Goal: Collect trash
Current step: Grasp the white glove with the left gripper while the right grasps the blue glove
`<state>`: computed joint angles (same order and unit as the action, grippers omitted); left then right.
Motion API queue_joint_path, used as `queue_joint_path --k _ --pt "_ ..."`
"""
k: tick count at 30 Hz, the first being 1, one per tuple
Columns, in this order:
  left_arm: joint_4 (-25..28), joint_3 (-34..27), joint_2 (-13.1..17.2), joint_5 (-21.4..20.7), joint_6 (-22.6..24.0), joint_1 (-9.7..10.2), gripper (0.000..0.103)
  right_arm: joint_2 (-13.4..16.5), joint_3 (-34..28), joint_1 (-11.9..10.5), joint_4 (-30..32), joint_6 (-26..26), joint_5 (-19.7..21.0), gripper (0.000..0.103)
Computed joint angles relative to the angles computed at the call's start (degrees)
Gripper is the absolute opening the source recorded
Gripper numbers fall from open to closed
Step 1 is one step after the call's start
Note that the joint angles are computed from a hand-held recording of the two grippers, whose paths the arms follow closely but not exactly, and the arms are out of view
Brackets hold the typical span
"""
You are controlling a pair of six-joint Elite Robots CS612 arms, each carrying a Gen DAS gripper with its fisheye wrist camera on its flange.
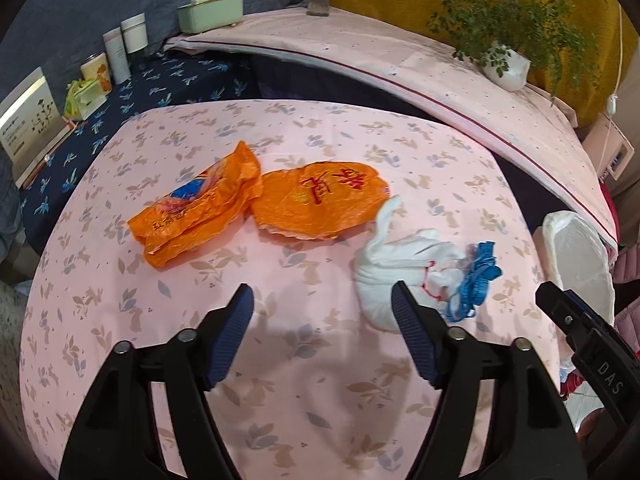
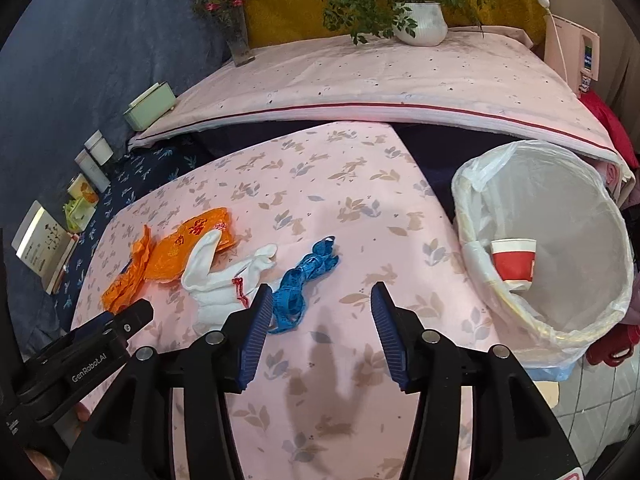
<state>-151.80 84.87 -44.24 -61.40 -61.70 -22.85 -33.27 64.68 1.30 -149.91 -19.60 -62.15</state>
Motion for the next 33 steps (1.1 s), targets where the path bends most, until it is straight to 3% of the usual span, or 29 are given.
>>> queue_joint_path --k 15,17,19,20,24,27,31,33 --pt "-3.89 -2.72 3.29 -6.67 1.07 2.14 0.073 5.11 -6.36 2.20 4.63 -0.04 -3.06 0.051" --pt "-4.20 -3.92 4.17 -7.70 1.54 2.38 0.073 5.64 -7.12 2.03 5.42 0.18 -2.51 0.046" --pt "-4.06 -5.27 5.11 -8.62 2.12 2.58 0.073 6.08 -7.93 1.73 6.90 -0.15 -1.26 0.027" --pt "-3.70 -5.95 5.54 -8.89 2.24 2.65 0.073 6.15 -8.05 1.62 7.16 -0.31 -1.08 0.022" --pt "-3.39 -7.93 6.93 -8.91 2.82 2.65 0.073 5.84 -7.53 0.98 6.30 -0.07 -0.14 0.016" --pt "-4.18 -8.66 7.54 -9.82 3.94 2.58 0.062 5.55 -7.09 0.39 5.91 1.02 0.43 0.015" --pt "-3.67 -9.91 8.28 -11.23 6.46 2.28 0.037 5.01 -6.19 -0.28 4.68 1.97 0.46 0.015" --pt "-3.18 -10.21 8.33 -10.65 7.15 1.89 0.030 4.61 -5.58 -0.56 3.99 2.19 0.03 0.015"
